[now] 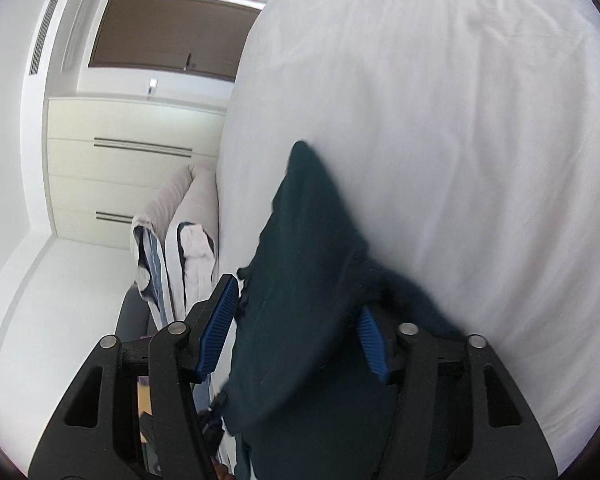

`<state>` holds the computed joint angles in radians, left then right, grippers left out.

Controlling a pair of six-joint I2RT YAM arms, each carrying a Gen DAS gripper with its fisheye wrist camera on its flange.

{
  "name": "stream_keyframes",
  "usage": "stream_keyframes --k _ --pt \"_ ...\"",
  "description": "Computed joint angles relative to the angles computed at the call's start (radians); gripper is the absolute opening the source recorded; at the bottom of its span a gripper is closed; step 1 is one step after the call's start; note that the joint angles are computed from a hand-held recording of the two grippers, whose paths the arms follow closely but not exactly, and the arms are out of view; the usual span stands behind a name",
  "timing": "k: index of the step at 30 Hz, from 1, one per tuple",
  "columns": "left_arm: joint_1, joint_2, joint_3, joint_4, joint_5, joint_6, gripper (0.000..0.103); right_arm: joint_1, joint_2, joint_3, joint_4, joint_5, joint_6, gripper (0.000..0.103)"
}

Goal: Fold small clothes

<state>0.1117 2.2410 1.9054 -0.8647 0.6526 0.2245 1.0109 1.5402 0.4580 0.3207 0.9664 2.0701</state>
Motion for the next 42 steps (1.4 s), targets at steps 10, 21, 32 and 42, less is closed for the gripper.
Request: stream_keyframes --k 10,21,32,42 --pt "-0.003 0.009 -0.074 0.088 -0.009 0.023 0.008 0.052 -0.123 0.21 -0.557 -0.045 -0.05 0.041" --pt "-0.024 -0.03 -0.144 0.185 -0.035 0.053 0.009 -0.502 0.134 0.595 -0.775 -0.492 -0.693 0.041" --pt "-0.045 -0.061 -0.257 0.352 -0.087 0.035 0.007 -0.492 0.136 0.534 -0.773 -0.371 -0.745 0.008" --pt "0.185 -0.112 -0.153 0.187 0.081 0.036 0.069 -0.228 0.054 0.645 -0.984 -0.094 -0.503 0.061"
